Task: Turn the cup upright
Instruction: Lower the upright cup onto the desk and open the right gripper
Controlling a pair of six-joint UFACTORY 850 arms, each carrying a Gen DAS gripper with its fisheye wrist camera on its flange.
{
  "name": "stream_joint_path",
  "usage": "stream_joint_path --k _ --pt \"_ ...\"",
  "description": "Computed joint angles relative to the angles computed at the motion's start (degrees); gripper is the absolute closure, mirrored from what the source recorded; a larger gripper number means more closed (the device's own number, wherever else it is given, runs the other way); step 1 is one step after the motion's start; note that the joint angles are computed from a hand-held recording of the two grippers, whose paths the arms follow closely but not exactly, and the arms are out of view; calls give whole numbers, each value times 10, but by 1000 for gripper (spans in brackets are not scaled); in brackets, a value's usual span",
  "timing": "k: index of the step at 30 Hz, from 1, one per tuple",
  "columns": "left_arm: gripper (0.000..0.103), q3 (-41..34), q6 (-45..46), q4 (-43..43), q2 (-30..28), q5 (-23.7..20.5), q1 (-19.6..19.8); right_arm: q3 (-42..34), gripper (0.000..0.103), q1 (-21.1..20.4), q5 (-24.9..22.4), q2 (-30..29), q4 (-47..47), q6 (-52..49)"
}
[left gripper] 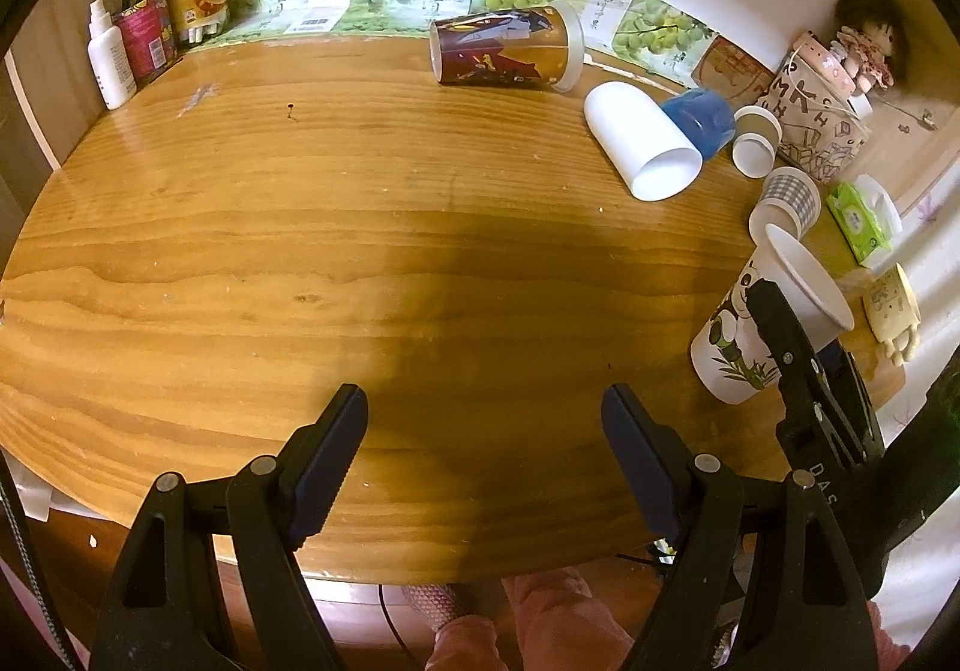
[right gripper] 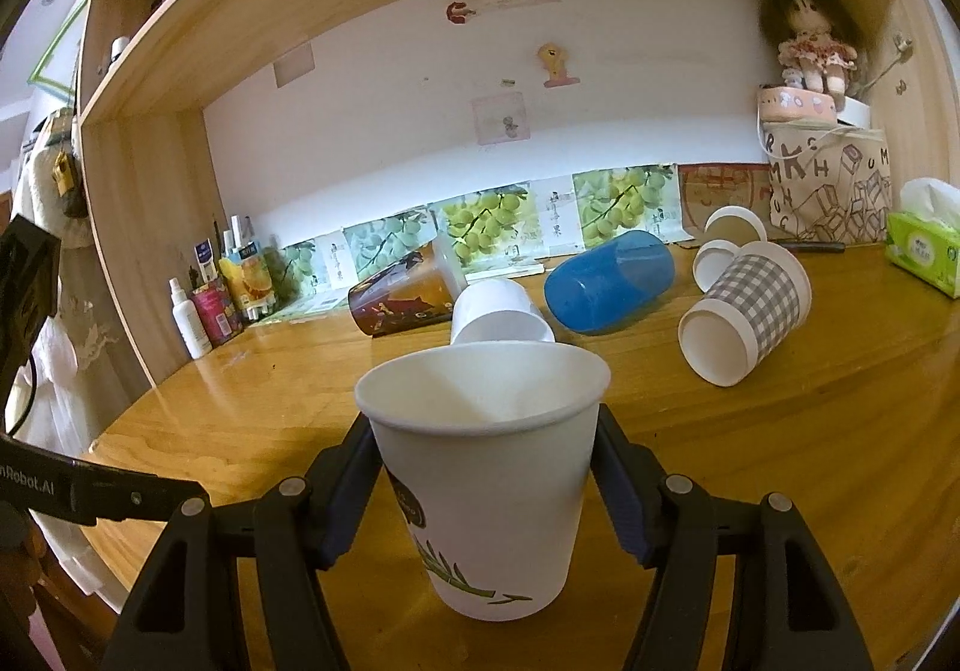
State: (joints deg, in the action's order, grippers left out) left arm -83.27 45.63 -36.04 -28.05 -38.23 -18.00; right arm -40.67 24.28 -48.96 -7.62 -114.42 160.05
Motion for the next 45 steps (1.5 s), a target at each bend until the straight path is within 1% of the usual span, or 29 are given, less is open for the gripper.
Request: stream_joint_path --k 5,9,15,21,27,30,34,37,41,45 --pt "20 2 1 0 2 -4 0 -1 35 5 -3 -1 8 -17" --pt "20 7 6 -3 5 -1 0 3 35 4 7 3 11 -4" --pt "20 15 15 -7 11 -1 1 8 35 9 10 6 19 -2" --pt "20 24 15 -5 19 -1 1 8 22 13 18 7 26 -9" --pt "20 40 28 -16 33 0 4 2 18 22 42 10 68 -55" --pt "20 48 34 -26 40 -1 7 3 18 28 51 14 91 -77" --pt "20 60 44 -32 49 1 10 5 18 43 55 25 140 -118" --pt "20 66 29 -15 57 0 11 8 16 55 57 34 182 -148" --pt "20 62 -30 37 61 -8 10 13 16 70 80 64 280 -213" --pt "20 53 -90 72 66 -28 8 9 16 71 109 102 420 -319"
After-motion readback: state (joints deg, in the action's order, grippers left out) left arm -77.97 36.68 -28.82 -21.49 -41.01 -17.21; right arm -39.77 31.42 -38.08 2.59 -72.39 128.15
